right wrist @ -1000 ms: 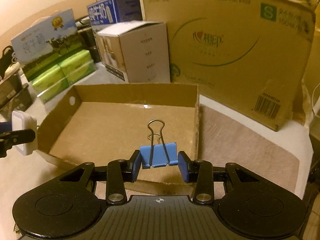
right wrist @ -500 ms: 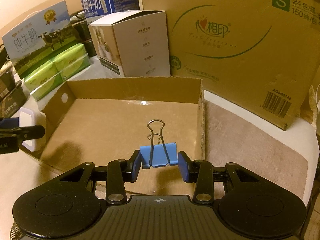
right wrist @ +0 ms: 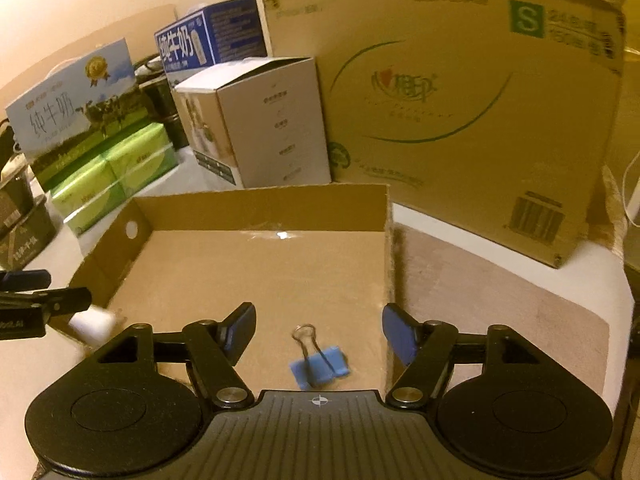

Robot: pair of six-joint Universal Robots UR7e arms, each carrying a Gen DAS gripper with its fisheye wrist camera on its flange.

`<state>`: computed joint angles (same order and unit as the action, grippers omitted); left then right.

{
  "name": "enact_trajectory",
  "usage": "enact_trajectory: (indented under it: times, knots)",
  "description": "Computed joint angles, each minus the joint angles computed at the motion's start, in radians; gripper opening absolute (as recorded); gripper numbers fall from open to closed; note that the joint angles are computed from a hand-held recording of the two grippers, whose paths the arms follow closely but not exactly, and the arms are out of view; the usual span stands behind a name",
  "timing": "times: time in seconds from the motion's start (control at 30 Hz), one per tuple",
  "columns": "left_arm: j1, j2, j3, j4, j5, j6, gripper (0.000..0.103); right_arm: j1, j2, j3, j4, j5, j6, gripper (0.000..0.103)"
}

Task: Organize rigid objects
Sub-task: 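Open the left tool over the box while the right tool releases the binder clip, then bring both tools back toward the remaining items on the table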

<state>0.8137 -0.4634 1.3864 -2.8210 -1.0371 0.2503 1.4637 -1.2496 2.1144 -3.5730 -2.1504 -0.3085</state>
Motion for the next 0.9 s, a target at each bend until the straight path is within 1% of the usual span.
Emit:
enact_trajectory:
  times: [0.2, 0.37, 0.5, 0.7, 0.9]
  knots:
    - [-0.027, -0.094, 0.139, -0.067, -0.010, -0.037, 0.080, 0.041, -0.056, 0.089, -0.044, -0.018, 0.049, 0.070]
    - [-0.057, -0.184, 0.278, -0.130, -0.004, -0.069, 0.080, 0.099, -0.099, 0.178, -0.098, -0.052, 0.091, 0.070]
    - [-0.078, -0.253, 0.385, -0.181, 0.004, -0.095, 0.080, 0.150, -0.115, 0.248, -0.165, -0.076, 0.091, 0.070]
    - [-0.118, -0.340, 0.551, -0.258, 0.053, -0.128, 0.080, 0.213, -0.112, 0.355, -0.276, -0.116, 0.094, 0.070]
    - [-0.147, -0.391, 0.684, -0.300, 0.097, -0.172, 0.080, 0.256, -0.063, 0.437, -0.393, -0.192, 0.065, 0.070]
